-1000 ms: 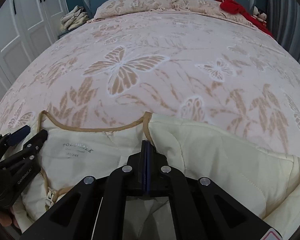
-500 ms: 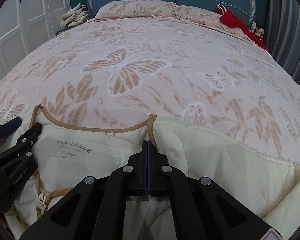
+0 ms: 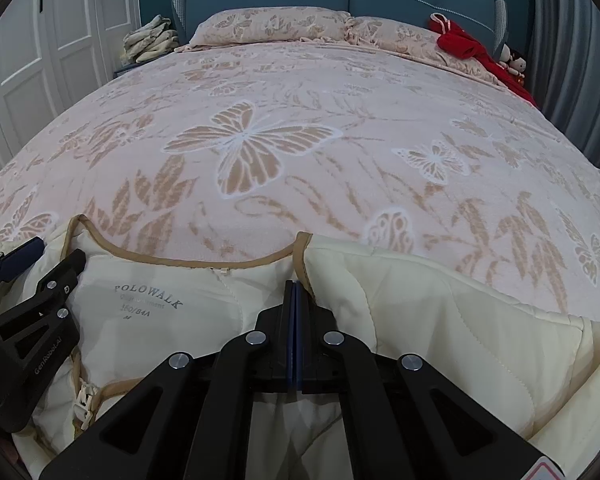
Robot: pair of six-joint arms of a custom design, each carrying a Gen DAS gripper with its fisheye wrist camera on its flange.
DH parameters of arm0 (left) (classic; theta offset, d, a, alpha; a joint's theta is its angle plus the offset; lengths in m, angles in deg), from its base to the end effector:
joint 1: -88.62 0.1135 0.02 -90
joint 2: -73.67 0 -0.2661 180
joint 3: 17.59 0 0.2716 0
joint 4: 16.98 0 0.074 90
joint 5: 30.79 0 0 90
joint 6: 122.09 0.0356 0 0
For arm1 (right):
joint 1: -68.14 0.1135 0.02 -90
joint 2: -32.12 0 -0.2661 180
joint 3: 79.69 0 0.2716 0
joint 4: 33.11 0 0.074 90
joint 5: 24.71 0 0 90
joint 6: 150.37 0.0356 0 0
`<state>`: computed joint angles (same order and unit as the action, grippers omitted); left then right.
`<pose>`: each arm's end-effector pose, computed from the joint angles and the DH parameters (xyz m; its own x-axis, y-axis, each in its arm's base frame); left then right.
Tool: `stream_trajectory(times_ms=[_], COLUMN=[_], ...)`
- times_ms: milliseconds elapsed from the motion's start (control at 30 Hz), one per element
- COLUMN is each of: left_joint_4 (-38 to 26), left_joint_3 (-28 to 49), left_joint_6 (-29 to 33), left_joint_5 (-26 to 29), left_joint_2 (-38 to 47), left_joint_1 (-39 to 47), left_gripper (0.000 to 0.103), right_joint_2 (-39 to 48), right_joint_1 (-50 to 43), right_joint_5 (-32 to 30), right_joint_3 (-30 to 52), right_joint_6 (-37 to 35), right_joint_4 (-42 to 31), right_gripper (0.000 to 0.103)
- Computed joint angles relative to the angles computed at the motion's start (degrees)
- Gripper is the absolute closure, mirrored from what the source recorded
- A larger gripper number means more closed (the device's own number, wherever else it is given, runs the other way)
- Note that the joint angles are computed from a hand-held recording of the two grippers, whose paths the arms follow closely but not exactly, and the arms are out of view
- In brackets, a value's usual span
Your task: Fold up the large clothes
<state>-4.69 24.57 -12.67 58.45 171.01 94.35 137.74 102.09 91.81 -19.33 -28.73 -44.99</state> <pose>0.2879 0.0294 0.0799 -0.6751 0.2664 -0.6880 0.1219 0.9600 0.2521 0.2911 0.1768 0.0879 -0.7499 0.0610 -0.6587 0.1112 0.9932 -0.0347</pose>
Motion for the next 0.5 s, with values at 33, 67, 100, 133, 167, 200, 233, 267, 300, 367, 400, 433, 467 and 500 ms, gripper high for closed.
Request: stream_trajectory(times_ms=[33, 67, 100, 133, 167, 200, 233, 267, 300, 367, 400, 433, 467, 500], left_joint_4=[0.40, -0.46, -1.88, -2.88, -4.96, -7.33, -9.98, -16.58, -22.30, -31.70, -38.06, -47.68, -56.25, -66.77], left_joint_3=[-0.11, 0.14, 0.73, 1.13, 1.73, 2.10, 2.42, 3.16, 2.91, 1.60, 1.78, 3.02, 4.71, 7.27], left_joint_6=[0.23, 0.33, 0.40, 0.63, 1.42, 2.24, 2.78, 2.59, 1.79, 2.06, 3.92, 8.76, 15.14, 21.51], left_joint_5=[-0.56, -0.73, -1.08, -2.02, -3.91, -6.32, -7.82, -5.70, -0.28, 10.14, 15.41, 23.19, 30.05, 32.84], left_joint_2=[0.06, -0.28, -0.58, -0.82, -1.61, -3.05, -4.79, -9.12, -14.79, -26.23, -31.35, -36.40, -38.71, -40.51], left_joint_1=[-0.29, -0.38, -0.55, -1.00, -1.85, -2.80, -3.14, -1.87, 0.95, 7.58, 11.88, 19.05, 26.25, 33.45], left_gripper=[0.053, 0.053, 0.052, 0.052, 0.050, 0.043, 0.039, 0.038, 0.037, 0.021, 0.009, 0.008, 0.007, 0.006], right_joint_2=[0.29, 0.68, 0.66, 0.62, 0.44, 0.17, -1.09, -4.03, -9.86, -24.26, -31.46, -38.66, -45.85, -53.05], right_joint_1=[0.14, 0.56, 0.63, 0.43, 0.29, 0.11, 0.18, 0.20, 0.30, 3.77, 5.93, 10.03, 14.77, 20.15], right_joint_5=[0.48, 1.24, 1.21, 0.76, 0.25, -0.44, -1.29, -2.59, -5.12, -3.98, -3.04, 0.11, 3.44, 6.92], right_joint_3=[0.12, 1.05, 2.00, 2.70, 3.62, 4.81, 6.27, 5.83, 3.57, -2.38, -4.87, -6.58, -8.60, -11.17], right_joint_6=[-0.30, 0.17, 0.55, 0.50, 0.46, 0.51, 0.65, 0.28, 0.96, 3.40, 4.32, 8.67, 14.43, 19.83], right_joint_4=[0.20, -1.14, -3.03, -4.32, -6.28, -8.87, -13.10, -15.10, -16.15, -18.74, -22.09, -28.68, -35.47, -40.96], right_gripper=[0.103, 0.103, 0.103, 0.103, 0.103, 0.103, 0.103, 0.101, 0.096, 0.075, 0.044, 0.032, 0.026, 0.025])
